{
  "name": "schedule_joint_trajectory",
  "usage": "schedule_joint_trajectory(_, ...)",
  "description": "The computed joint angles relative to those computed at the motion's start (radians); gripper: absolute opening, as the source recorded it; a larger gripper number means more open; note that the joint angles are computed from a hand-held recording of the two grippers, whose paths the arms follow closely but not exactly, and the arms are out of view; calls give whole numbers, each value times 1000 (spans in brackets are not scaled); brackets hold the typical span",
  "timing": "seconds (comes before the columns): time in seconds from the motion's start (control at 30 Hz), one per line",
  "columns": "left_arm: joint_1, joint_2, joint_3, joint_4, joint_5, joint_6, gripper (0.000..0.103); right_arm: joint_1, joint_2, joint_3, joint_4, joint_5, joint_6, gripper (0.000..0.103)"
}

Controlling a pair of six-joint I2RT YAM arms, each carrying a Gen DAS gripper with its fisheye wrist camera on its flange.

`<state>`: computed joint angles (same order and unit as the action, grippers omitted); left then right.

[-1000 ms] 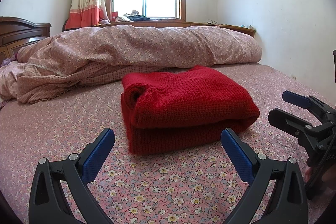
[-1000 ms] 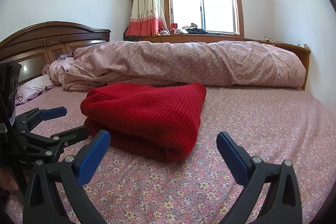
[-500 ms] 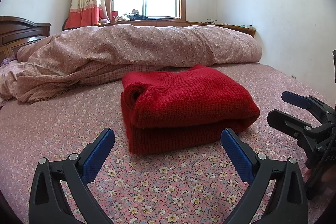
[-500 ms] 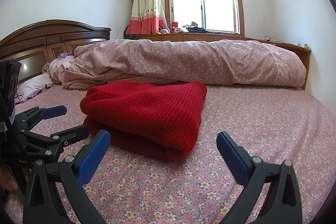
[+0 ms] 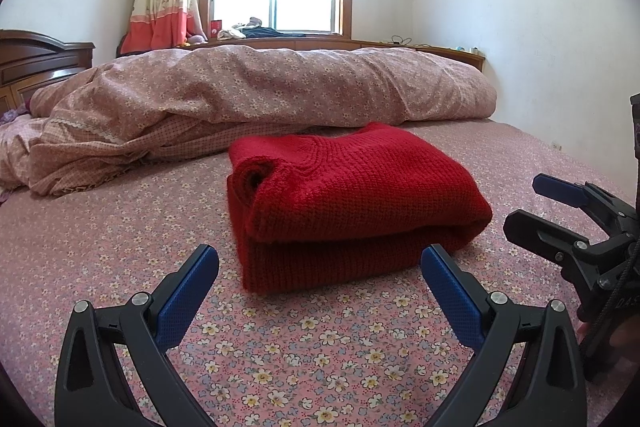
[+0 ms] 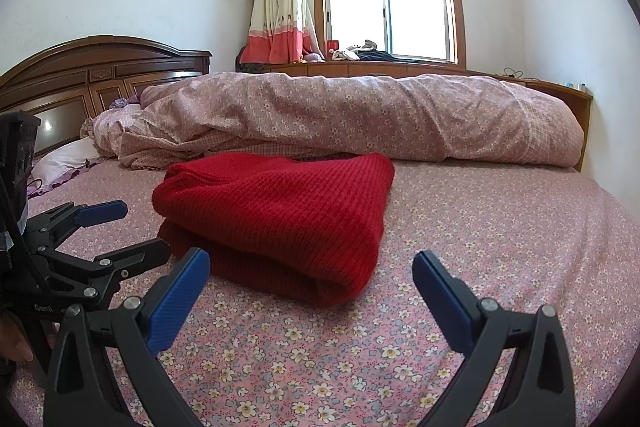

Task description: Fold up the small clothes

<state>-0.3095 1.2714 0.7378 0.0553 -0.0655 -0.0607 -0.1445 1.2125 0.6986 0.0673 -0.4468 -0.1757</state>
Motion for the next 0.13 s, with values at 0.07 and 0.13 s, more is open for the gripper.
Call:
schedule_joint_trajectory(0.07,-1,-3,-5,4,0,-1,98,0,3,0,2,-1,-2,103)
schedule_joint_trajectory(0.13,0,-2,-4,3,-1,0,98,-1,4,0,2,-1,-3,103)
